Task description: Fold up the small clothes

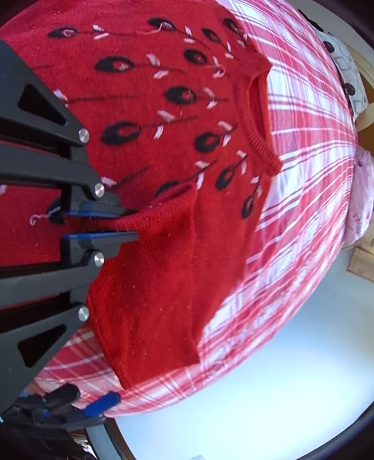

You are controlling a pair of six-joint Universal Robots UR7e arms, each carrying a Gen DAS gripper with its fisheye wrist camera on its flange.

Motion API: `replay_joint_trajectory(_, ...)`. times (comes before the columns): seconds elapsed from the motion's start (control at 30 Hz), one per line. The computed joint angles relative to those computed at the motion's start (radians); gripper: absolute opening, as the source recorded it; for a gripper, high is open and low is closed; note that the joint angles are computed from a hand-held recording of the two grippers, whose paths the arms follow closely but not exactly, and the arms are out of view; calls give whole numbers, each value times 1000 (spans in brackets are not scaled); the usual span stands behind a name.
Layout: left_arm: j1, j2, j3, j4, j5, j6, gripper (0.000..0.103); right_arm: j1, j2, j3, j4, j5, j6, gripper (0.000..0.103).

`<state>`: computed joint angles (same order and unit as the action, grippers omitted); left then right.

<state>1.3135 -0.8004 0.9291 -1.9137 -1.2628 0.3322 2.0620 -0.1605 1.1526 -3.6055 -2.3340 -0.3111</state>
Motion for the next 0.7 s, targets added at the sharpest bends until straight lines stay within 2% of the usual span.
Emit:
replay_joint_trajectory(0.13,3,-11,-26,-23,-20,18,7,-3,-3,6,-6,5,5,67)
replay_joint_trajectory(0.33,18,7,-138,-40,0,29,6,-1,-2,7,0,12,-1,67)
replay_joint_trajectory(0.5,48,32,-256,-32,24,6,6,-4,-5,11,28,23,7,67)
replay_joint_trajectory(0.7,95,40,-334,-32,38,-12,6,-7,-3,6,41,17,19,67)
